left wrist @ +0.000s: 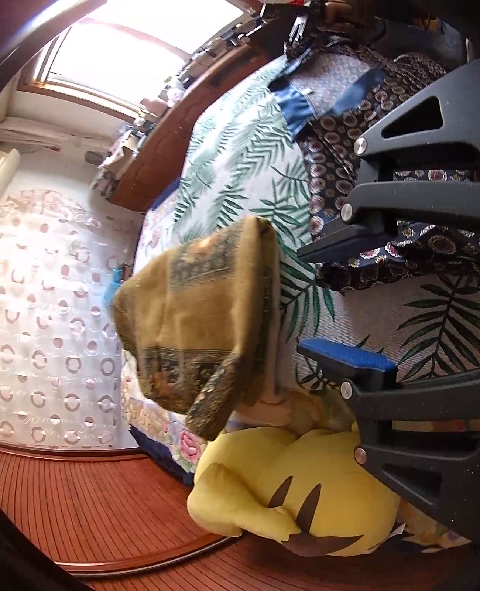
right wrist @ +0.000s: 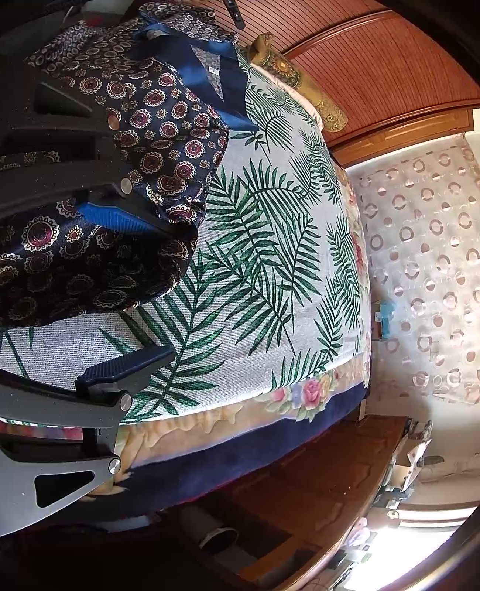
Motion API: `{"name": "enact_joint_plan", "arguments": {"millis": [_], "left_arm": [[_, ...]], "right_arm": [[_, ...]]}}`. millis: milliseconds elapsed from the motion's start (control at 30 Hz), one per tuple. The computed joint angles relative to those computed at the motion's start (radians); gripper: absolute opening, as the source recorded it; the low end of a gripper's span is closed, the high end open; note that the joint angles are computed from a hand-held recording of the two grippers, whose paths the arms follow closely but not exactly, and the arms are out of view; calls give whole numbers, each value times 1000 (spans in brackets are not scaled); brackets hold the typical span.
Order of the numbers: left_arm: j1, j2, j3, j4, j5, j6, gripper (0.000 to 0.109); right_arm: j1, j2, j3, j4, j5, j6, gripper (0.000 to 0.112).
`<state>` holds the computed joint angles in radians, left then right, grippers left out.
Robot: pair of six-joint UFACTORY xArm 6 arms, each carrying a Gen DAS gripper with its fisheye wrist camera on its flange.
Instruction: Fold small clothes
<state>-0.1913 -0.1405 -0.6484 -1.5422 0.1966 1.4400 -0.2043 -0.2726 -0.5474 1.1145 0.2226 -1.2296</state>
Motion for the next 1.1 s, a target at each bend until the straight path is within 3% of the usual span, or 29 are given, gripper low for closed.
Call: {"name": "enact_joint_plan", "arguments": {"millis": [167,267,300,333,367,467,600,767,933,1100], "left_arm": [[-2,-1,1,47,51,-37,46],[-20,55,-21,143,58,-122,46],[-22,68,-24,190,67,-161,46],[-21,100,-38,280,93,-217,43],[-22,113,-42,330,100,-250,30],[-19,131,-55,407,126,-292,7],[-55,42,-12,378,85,-245,5],[-98,-137,25,197,47,-106,4],[-130,-234,-31,139,-6,-65,4],[-107,-159,-206,149,-53,-93,4]], "right_arm": [[5,1,1,11,-7,-16,59],[0,-3,-1,7,13,-20,41],[-1,-4,-2,2,25,-23,27],[3,-9,1,-1,33,-36,16],[15,-13,6,-4,21,-47,14],[38,-34,24,-51,1,-31,7],[41,-110,38,41,4,-97,4],[53,-255,41,99,-7,-146,4],[89,-339,-7,-3,-47,-87,4],[109,-280,-160,-119,-105,15,4]]}}
